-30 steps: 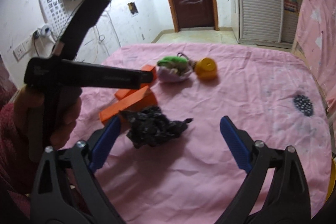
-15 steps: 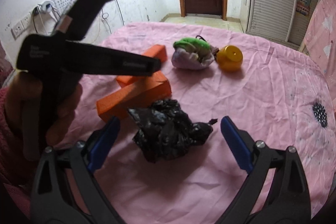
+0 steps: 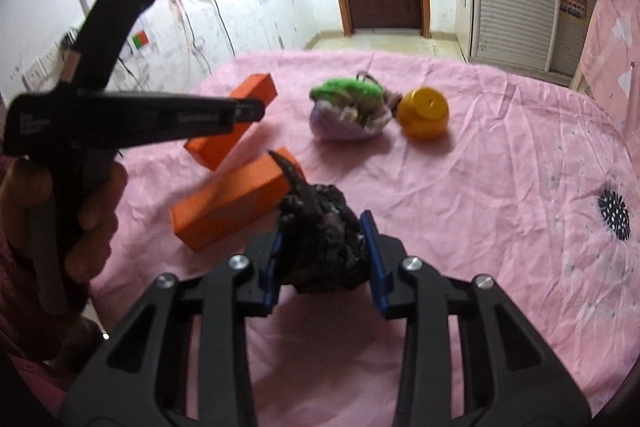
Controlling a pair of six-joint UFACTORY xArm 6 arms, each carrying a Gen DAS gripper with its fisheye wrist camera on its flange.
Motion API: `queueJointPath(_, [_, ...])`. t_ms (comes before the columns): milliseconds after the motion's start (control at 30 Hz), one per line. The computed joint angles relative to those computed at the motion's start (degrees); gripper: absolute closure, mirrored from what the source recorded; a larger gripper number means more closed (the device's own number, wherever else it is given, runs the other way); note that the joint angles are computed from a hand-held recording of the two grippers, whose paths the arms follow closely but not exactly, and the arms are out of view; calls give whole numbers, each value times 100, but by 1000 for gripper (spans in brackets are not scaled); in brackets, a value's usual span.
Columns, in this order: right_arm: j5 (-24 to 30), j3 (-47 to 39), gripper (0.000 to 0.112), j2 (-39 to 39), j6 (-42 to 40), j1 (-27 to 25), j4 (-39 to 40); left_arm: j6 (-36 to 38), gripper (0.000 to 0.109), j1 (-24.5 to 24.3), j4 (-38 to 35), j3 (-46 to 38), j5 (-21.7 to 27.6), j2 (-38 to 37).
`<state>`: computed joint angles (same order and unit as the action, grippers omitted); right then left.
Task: Collect trash
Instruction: 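Grasp the orange box with the left tool while the right tool grasps the black plastic bag, then carry the orange box and black bag with both tools over the yellow bin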
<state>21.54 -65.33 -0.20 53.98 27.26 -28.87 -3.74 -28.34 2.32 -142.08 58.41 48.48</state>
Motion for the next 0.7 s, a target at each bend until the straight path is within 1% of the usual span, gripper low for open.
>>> queueJointPath(133, [-167,278,79,-308,630,-126,-554,-47,93,-38,2,2,-71,-126])
queueJointPath(233, [-193,533,79,-645,1295,-213,-1170,-65,93,-97,-42,288,-267,-395])
queueJointPath(300, [-153,691,79,-878,1620,-256,-1502,-83,93,-157,-50,313,-331,-453])
queueJointPath(400, [31,1073,79,-1416,2318,-341,-2196,-97,93,-268,-48,393,-424,-582])
queueJointPath(500, [193,1488,79,-1997,2683,-515,-2574,-72,93,-431,-57,326,-434,-621])
queueJointPath(600, [608,1848,79,-2581,3047,-519,-2902,-69,93,-644,-40,519,-560,-803])
queueJointPath(700, [1000,2243,79,-3180,3168,-582,-3009,-18,93,-904,-24,528,-588,-875])
